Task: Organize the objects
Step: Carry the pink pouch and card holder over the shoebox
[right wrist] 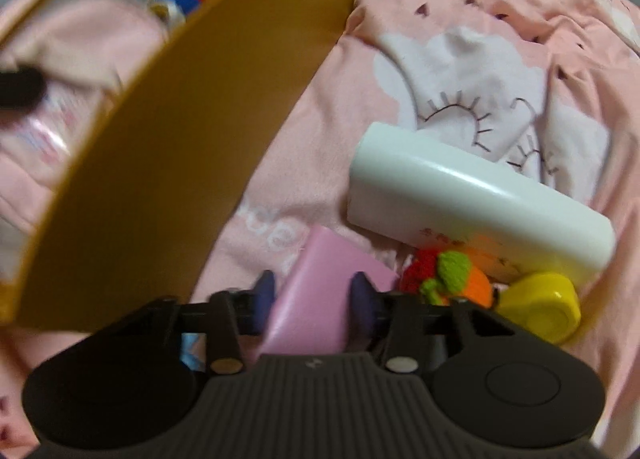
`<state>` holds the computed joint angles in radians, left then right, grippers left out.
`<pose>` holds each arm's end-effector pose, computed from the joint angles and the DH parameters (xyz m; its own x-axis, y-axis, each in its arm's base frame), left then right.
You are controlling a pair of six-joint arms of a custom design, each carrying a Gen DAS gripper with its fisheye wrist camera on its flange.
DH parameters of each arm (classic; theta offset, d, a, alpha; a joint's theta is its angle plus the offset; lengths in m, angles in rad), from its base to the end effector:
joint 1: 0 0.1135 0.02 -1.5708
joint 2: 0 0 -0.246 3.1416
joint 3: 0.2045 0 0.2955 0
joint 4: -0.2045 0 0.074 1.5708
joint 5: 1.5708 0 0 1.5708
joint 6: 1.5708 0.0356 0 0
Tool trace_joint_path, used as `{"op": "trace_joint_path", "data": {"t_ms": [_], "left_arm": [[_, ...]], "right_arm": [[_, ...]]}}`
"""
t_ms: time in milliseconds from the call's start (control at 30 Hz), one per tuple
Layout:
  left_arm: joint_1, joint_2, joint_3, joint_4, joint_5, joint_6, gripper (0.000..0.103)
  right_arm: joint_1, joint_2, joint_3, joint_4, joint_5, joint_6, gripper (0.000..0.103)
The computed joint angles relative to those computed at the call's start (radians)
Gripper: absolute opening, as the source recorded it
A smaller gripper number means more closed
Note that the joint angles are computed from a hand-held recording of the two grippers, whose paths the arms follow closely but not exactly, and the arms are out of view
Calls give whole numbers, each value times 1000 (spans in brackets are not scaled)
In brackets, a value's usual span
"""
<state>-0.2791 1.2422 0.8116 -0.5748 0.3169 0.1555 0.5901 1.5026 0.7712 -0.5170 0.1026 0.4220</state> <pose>0.2722 -0.0896 0.1890 -0.7365 0.3642 -0.5700 0.5429 0.8209 -0.1770 0.2457 0.1602 0.1066 -0.9346 -0.1355 -0.3288 -0.1576 0.9867 0.0411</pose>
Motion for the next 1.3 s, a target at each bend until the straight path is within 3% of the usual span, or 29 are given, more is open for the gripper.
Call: {"op": "trace_joint_path", "data": {"t_ms": [133, 367, 433, 567, 700, 867, 967, 1167, 1300], "left_arm": [[-14, -11, -7, -6, 9, 4, 18], [-32, -27, -20, -5, -10, 9, 18], [-37, -31, -22, -4, -24, 14, 18], [-50, -10, -18, -3, -70, 25, 18], [-53, 25, -5, -6, -76, 42, 18], [-56, 37, 3, -6, -119, 75, 18], [-88, 34, 7, -4, -196, 147, 18], [-113, 81, 39, -22, -257, 241, 18], [-113, 93, 43, -26, -254, 257, 18]], "right_arm": [[-18, -121, -50, -8, -34, 81, 20], [-84, -337, -137, 12, -188, 222, 16], [-82, -298, -131, 43, -201, 256, 16], [-81, -226, -95, -10, -161, 253, 16], [-71, -132, -53, 0, -153, 233, 26], [-35, -122, -68, 18, -125, 251, 23], [-26, -235, -105, -15, -107, 271, 21], [16, -544, -118, -112, -28, 289, 20], [10, -648, -86, -92, -72, 292, 20]]}}
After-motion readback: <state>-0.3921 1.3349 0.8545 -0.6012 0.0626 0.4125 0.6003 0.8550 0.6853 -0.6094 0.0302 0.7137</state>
